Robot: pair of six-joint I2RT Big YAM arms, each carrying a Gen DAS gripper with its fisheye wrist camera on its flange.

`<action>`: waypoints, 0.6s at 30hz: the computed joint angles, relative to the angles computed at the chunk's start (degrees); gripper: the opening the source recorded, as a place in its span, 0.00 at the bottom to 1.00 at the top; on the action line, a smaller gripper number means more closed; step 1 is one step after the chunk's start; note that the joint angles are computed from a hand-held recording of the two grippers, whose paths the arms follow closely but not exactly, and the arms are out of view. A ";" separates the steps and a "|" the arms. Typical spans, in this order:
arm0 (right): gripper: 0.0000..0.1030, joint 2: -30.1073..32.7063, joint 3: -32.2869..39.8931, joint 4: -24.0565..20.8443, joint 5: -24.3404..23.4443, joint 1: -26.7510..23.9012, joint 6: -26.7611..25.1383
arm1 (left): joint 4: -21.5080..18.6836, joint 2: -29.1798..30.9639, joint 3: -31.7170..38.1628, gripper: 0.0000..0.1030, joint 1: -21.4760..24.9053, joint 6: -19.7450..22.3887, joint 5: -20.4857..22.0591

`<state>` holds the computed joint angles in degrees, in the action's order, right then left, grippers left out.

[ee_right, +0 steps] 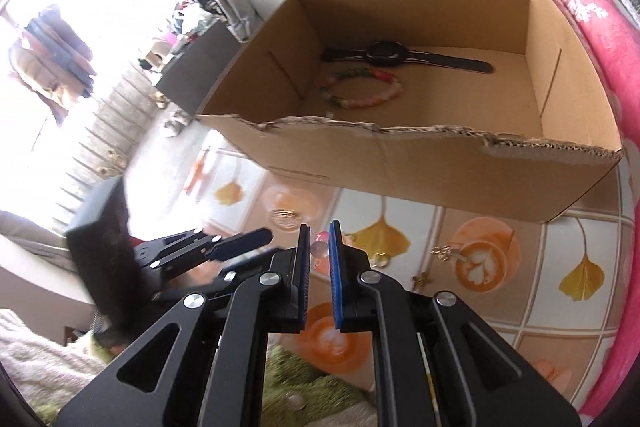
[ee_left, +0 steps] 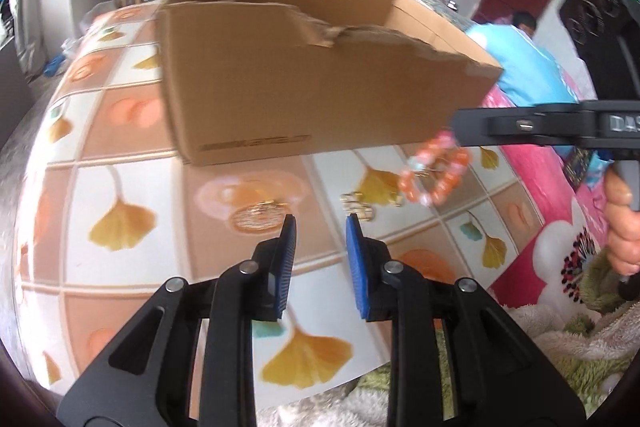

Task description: Organize jewelry

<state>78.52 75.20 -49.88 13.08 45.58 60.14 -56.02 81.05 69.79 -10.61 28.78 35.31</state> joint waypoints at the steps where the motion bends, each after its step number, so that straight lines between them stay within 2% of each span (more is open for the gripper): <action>1: 0.09 0.23 0.11 0.88 -0.63 0.11 0.28 | -0.07 0.20 0.22 0.23 0.47 -0.41 -0.34; 3: 0.09 -0.17 -0.62 3.13 -2.89 0.31 1.15 | -0.09 0.42 0.54 0.23 1.01 -1.00 -0.67; 8: 0.09 0.52 -2.62 2.12 -6.29 1.17 5.13 | 0.53 0.99 1.28 0.23 0.86 -1.96 -1.15; 13: 0.09 0.48 -6.21 -2.78 -7.01 2.05 10.42 | 0.35 0.44 1.14 0.23 -0.43 0.47 -1.40; 18: 0.10 -1.43 -8.66 -2.88 -6.56 2.15 12.76 | 0.47 -0.69 0.25 0.24 -1.91 3.20 -2.01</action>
